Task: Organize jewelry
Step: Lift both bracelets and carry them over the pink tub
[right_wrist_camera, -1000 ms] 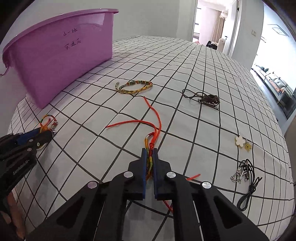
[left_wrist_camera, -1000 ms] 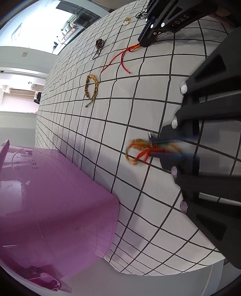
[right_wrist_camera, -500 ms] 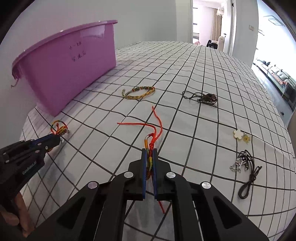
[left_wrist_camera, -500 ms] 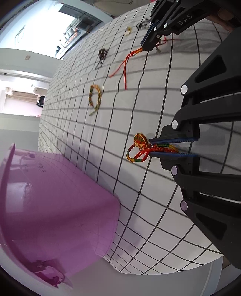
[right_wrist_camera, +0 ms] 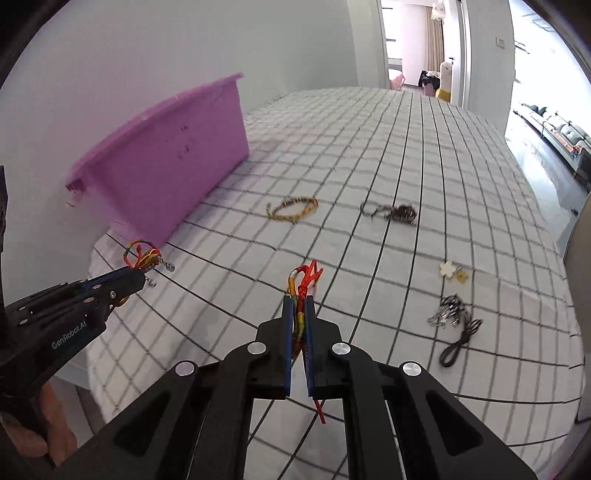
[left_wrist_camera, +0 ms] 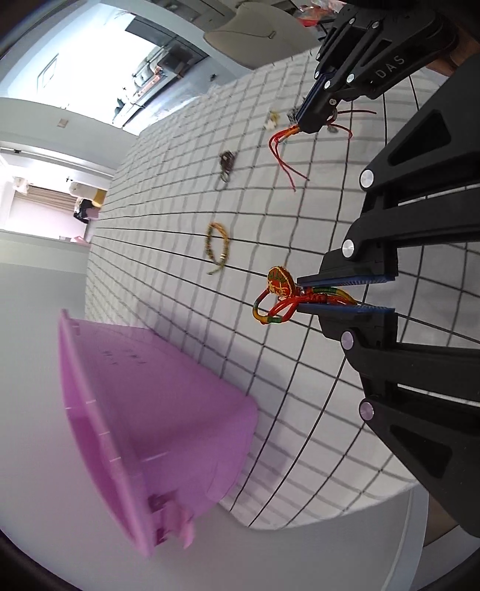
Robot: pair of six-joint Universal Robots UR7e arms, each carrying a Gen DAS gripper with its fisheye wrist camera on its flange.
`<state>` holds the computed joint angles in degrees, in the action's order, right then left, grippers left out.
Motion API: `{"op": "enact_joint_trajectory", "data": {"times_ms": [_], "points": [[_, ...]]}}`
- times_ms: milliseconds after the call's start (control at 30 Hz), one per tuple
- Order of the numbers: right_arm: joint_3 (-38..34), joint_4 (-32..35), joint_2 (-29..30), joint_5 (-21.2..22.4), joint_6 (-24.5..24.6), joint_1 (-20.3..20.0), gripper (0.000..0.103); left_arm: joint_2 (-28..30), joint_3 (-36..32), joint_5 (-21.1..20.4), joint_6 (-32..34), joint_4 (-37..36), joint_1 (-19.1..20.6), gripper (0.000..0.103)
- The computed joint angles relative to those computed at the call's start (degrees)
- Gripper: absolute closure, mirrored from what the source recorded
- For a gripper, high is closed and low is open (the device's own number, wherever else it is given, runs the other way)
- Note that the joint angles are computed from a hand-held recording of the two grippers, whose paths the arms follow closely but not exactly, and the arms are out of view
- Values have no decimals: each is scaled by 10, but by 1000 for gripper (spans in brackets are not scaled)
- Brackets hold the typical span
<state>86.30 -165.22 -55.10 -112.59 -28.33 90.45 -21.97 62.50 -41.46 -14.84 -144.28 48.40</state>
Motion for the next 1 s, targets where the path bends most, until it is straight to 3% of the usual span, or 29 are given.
{"op": "enact_joint_trajectory", "data": {"times_ms": [300,533,767,1000], "points": [[-30,43,-31,17,-35,45,97,-43,5,42,5,-15,-40,94],[-106,76,9,44,-29,82,97,-66,-28,58,50,-26,-37,94],[-272,120,133,63,13,119,97,-50,-128,47,131,-8,6,94],[-520,214,296,36,32,148,97,18,-325,4,203,82,63,94]]}}
